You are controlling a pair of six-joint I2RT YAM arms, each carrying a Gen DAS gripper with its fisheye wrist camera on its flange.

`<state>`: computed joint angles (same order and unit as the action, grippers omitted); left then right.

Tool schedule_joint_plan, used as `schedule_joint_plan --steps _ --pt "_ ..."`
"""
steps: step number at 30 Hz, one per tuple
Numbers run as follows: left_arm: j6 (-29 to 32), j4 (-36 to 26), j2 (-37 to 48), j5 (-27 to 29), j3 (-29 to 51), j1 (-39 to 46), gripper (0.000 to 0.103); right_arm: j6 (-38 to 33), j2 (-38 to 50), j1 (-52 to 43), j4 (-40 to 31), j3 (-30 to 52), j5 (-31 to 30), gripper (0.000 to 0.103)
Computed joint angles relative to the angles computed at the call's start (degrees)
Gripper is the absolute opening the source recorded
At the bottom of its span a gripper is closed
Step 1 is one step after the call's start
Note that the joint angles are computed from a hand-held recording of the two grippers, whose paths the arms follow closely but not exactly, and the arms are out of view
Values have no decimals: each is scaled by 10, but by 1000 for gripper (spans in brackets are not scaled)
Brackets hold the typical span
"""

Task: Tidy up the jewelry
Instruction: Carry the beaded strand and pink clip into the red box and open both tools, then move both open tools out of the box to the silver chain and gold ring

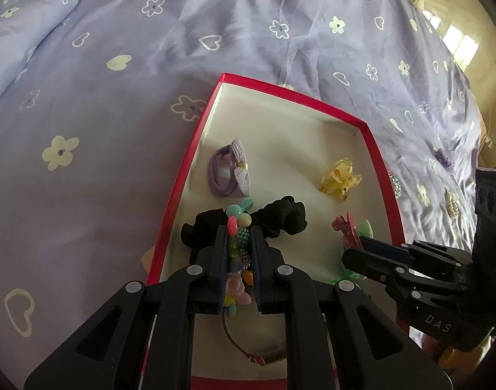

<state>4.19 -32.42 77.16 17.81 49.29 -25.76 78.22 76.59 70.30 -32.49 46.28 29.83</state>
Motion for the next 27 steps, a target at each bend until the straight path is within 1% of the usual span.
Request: schedule_joint_plan --steps 5,11,14,16,18,19,21,22,24,25,26,27 --pt "0 -4 -2 -3 1 0 16 0 4 -1 3 4 0 22" --pt "2 -4 -2 -1 0 1 17 -1 2 -2 5 0 0 21" --pt "0 -6 -3 -1 1 1 19 -3 4 -4 5 2 0 21" --pt "1 -6 -4 -1 1 1 24 -3 4 -4 5 3 -1 22" --pt "3 -9 -13 -4 -3 0 32 -3 5 -4 6 2 -1 22" --pt "2 -10 -19 -6 -4 -1 33 -2 4 -3 7 2 0 23" --pt "2 -14 -28 -4 -6 0 40 0 0 -2 6 1 0 24" --pt "2 -16 -33 -2 -7 2 42 3 -4 1 5 0 1 25" --pt "1 -21 -44 -1 -9 3 45 10 -14 13 -3 1 10 29" --pt "1 -27 -50 2 -8 5 46 14 -18 19 -9 3 16 33" --pt "0 -30 -55 4 -9 6 49 19 -23 27 -16 4 22 37" --pt "-3 -34 -62 6 -9 7 52 29 -30 39 -27 6 31 38"
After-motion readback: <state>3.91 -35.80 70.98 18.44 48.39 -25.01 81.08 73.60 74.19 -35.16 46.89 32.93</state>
